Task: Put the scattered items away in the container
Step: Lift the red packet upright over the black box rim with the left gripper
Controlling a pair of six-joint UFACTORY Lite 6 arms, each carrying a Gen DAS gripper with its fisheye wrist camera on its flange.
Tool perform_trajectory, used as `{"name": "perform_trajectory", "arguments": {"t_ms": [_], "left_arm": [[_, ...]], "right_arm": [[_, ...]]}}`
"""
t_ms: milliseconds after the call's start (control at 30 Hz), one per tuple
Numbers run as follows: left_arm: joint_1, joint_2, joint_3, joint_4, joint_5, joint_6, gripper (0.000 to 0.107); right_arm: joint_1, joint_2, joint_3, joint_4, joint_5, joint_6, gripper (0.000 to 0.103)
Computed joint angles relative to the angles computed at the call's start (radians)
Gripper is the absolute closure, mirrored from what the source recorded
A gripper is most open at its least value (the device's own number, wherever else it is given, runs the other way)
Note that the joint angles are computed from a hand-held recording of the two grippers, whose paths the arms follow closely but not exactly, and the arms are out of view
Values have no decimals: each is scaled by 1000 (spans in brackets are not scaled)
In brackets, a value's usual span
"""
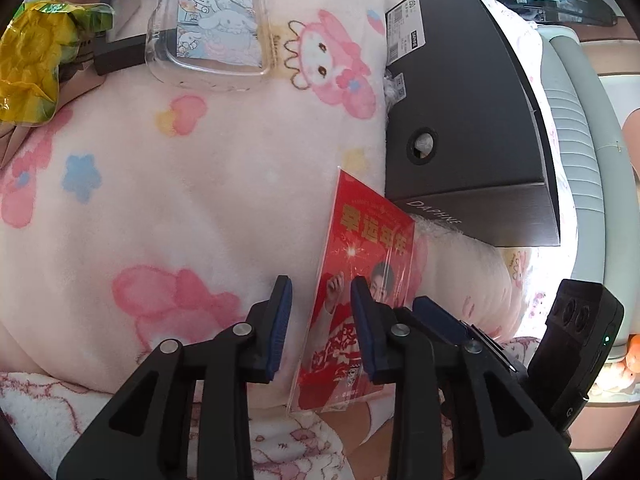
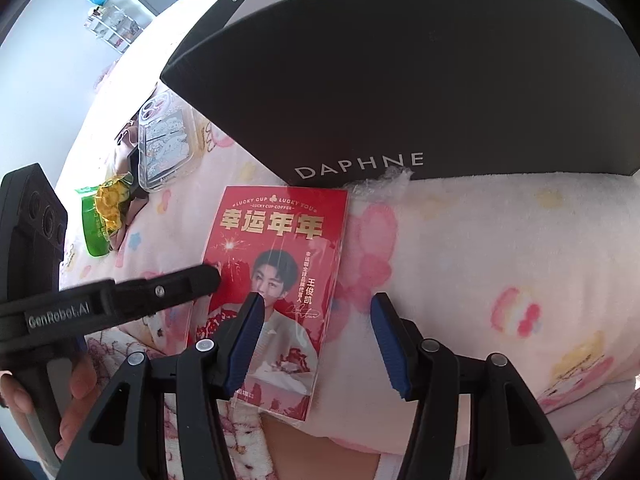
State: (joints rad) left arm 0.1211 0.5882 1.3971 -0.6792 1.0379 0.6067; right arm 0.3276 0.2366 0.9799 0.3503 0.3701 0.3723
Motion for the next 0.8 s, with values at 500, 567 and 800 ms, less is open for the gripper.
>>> {"name": "perform_trajectory", "arguments": {"t_ms": [500, 567, 800], "left_arm": [[-70, -235, -148, -70, -13, 7, 82], [-70, -296, -172, -88, 2, 6, 82], [-50, -430, -114, -111, 94, -25, 82]], "right_arm": [[22, -114, 0, 51, 37, -103, 68], [20, -155, 4, 26, 51, -91, 68], [-18, -303, 32, 9, 129, -123, 68]]}}
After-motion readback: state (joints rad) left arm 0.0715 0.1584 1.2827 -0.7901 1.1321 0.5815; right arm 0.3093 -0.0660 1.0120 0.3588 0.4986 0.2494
